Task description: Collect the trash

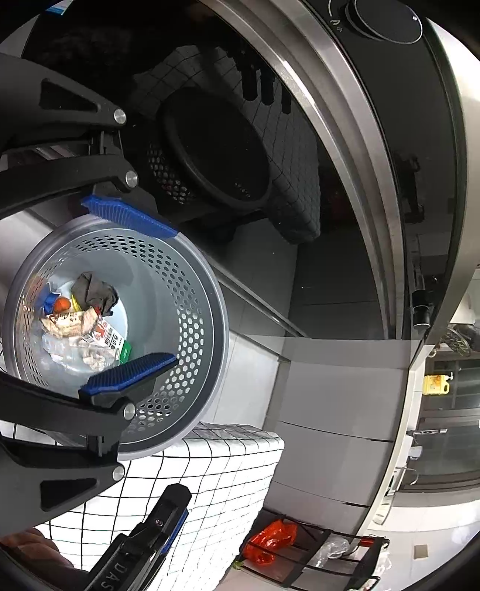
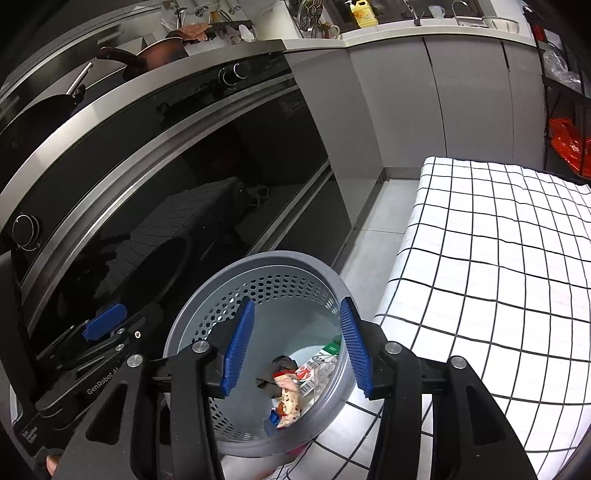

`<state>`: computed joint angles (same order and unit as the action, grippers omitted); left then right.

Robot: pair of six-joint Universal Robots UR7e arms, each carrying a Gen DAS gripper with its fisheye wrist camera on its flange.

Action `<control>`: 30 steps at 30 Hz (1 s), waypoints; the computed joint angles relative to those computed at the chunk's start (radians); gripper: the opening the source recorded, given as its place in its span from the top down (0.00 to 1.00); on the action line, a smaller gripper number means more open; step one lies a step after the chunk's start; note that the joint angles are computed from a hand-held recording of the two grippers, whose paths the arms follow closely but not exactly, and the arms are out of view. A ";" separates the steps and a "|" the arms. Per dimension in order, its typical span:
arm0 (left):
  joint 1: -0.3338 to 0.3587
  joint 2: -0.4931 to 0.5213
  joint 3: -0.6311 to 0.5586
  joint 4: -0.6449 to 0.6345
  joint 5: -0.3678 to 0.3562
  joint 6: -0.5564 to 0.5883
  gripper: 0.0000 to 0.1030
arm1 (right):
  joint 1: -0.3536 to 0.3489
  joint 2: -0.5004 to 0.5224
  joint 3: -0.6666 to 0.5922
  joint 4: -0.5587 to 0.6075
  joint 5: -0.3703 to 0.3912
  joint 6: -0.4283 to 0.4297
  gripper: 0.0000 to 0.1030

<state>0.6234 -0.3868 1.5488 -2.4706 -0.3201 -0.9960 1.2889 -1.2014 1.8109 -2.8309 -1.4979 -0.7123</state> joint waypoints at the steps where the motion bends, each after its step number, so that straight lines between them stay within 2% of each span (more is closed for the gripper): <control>1: -0.002 -0.001 0.005 -0.012 0.003 0.006 0.36 | -0.001 -0.001 0.003 -0.003 -0.001 0.000 0.54; 13: -0.025 -0.005 0.036 -0.070 0.030 0.027 0.25 | 0.008 -0.037 0.074 -0.065 -0.032 -0.042 0.43; 30: -0.053 -0.012 0.082 -0.155 0.049 0.066 0.17 | 0.001 -0.081 0.156 -0.135 -0.044 -0.066 0.38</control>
